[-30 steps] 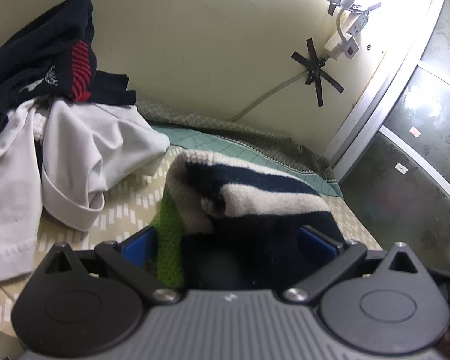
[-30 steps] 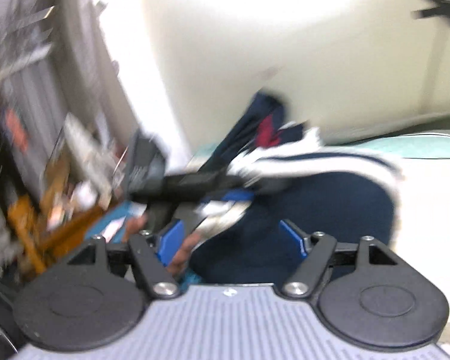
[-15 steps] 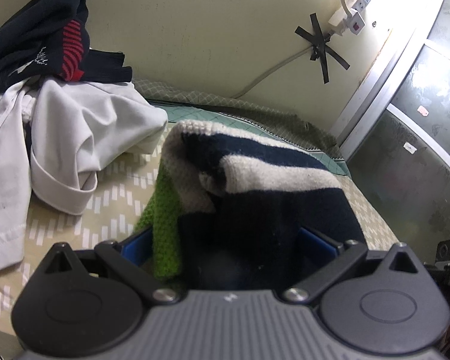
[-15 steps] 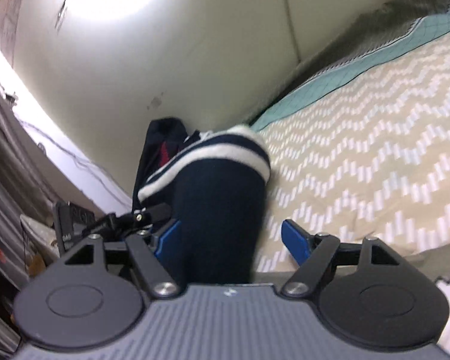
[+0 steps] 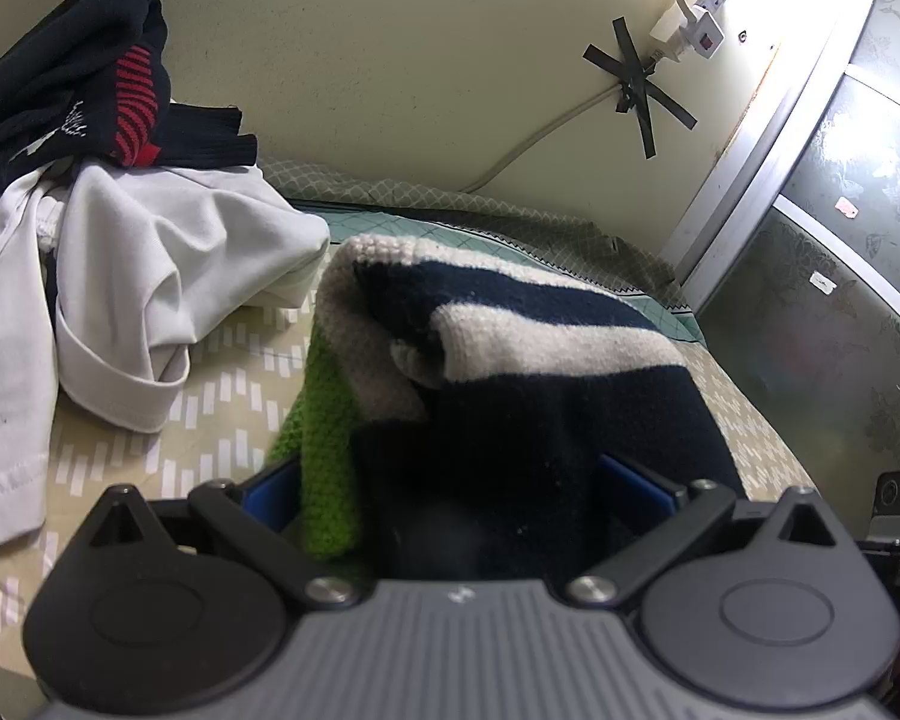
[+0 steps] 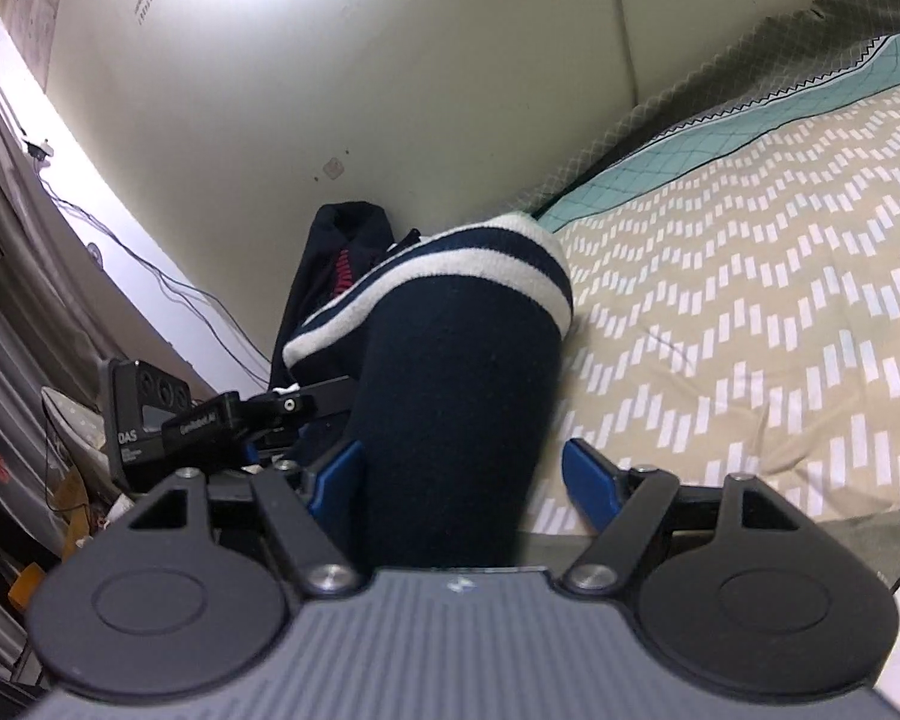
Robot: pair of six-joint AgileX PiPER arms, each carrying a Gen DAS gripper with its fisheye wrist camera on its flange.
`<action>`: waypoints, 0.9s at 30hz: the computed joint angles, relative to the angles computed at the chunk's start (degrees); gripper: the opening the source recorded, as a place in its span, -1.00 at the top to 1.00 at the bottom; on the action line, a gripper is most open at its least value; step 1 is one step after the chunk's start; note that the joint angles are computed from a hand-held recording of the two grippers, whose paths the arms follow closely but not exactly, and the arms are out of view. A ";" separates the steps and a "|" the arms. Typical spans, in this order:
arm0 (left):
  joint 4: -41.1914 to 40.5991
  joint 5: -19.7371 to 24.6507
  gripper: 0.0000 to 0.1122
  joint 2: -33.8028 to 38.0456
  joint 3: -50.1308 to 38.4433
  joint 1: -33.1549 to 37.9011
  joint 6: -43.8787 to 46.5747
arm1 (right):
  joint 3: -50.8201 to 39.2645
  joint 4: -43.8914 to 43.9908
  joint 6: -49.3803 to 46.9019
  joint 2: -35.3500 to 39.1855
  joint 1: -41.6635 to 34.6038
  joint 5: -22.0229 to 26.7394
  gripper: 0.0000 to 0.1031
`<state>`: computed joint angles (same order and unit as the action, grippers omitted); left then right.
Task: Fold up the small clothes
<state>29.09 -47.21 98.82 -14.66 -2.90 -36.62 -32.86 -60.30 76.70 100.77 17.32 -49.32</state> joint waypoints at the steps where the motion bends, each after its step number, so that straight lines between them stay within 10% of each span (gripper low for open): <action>1: -0.02 -0.07 -0.83 0.04 0.01 0.02 0.06 | -0.02 0.07 -0.12 0.03 0.03 0.11 -0.37; 12: -24.16 -1.90 -0.83 -5.13 6.92 -11.45 12.76 | 0.46 1.92 -0.72 -0.05 0.88 -0.15 -0.37; 27: 1.64 -5.93 -0.83 -0.17 5.87 4.01 -2.32 | 1.17 2.02 -1.04 -0.03 0.01 -1.54 -0.38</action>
